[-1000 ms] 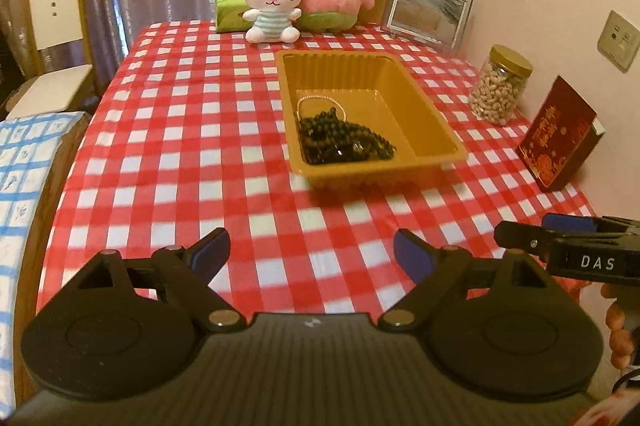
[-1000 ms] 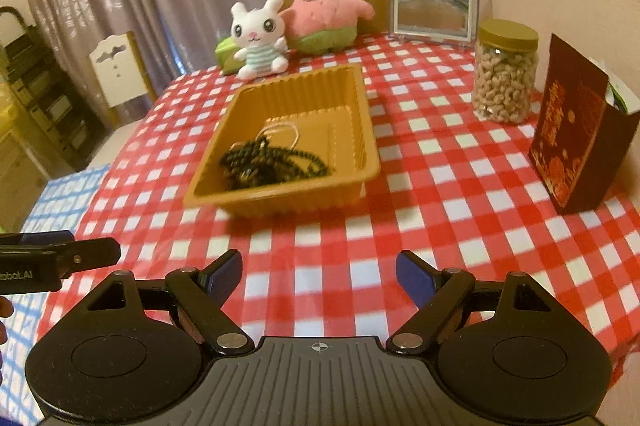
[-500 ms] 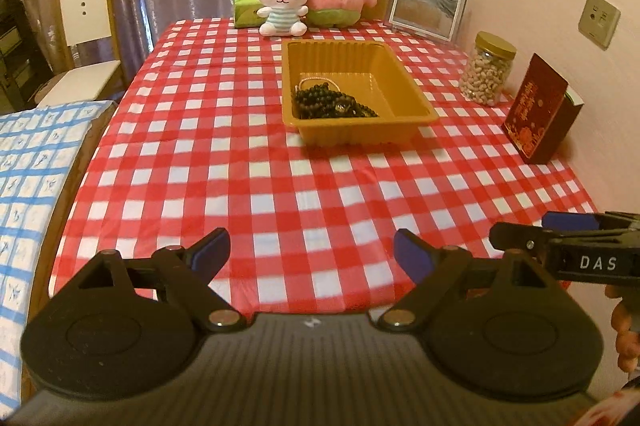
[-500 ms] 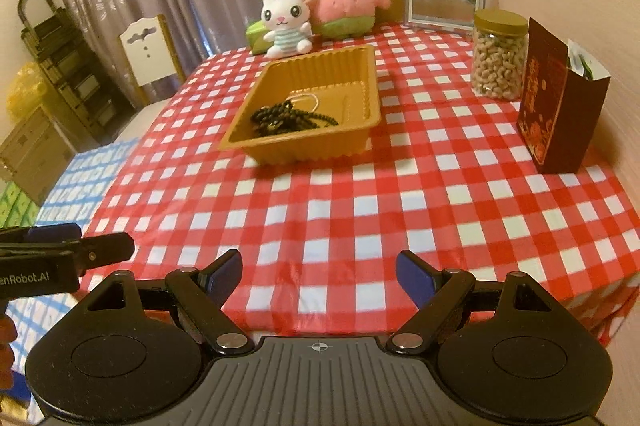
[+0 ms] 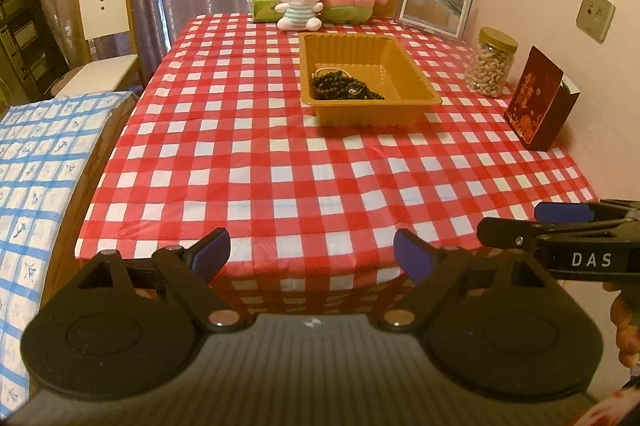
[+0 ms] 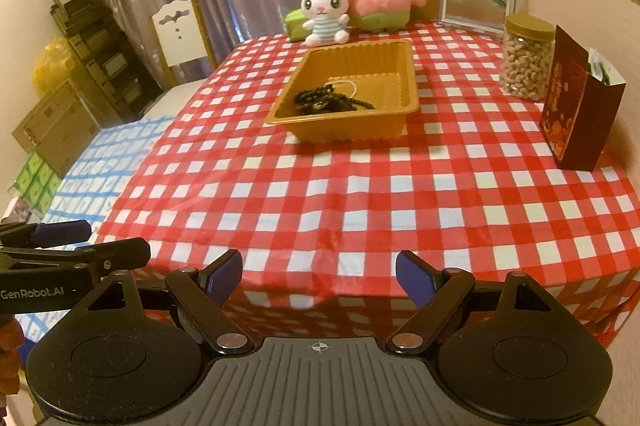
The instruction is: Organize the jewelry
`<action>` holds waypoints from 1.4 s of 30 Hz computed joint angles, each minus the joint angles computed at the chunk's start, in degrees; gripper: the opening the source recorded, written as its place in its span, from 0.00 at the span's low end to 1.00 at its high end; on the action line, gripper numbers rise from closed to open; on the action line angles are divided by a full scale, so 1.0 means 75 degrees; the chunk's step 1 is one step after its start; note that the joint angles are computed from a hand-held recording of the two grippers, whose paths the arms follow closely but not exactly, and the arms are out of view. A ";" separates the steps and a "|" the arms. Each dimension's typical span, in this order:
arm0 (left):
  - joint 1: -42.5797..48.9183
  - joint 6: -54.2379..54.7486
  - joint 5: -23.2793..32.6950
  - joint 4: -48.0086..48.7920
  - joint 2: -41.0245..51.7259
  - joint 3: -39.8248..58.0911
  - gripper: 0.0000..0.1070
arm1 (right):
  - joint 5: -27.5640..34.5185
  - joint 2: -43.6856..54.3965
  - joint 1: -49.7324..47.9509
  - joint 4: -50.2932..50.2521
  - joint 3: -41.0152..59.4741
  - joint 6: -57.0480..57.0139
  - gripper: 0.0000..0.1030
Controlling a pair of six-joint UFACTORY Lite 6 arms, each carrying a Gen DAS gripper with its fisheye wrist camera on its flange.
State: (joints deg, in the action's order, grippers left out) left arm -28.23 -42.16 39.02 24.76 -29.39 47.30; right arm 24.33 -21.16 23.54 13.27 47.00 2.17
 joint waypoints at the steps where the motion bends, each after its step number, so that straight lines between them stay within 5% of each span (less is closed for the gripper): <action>1: 0.0017 0.0054 0.0015 -0.0027 -0.0080 -0.0047 0.82 | 0.0013 -0.0040 0.0071 -0.0125 -0.0024 0.0166 0.81; 14: 0.0220 0.0775 -0.0082 -0.0412 -0.0257 -0.0069 0.82 | 0.0102 -0.0375 0.0514 -0.1423 -0.0100 0.1806 0.81; 42: 0.0154 0.0763 -0.0162 -0.0408 -0.0142 -0.0031 0.82 | 0.0176 -0.0487 0.0533 -0.1650 -0.0114 0.2082 0.81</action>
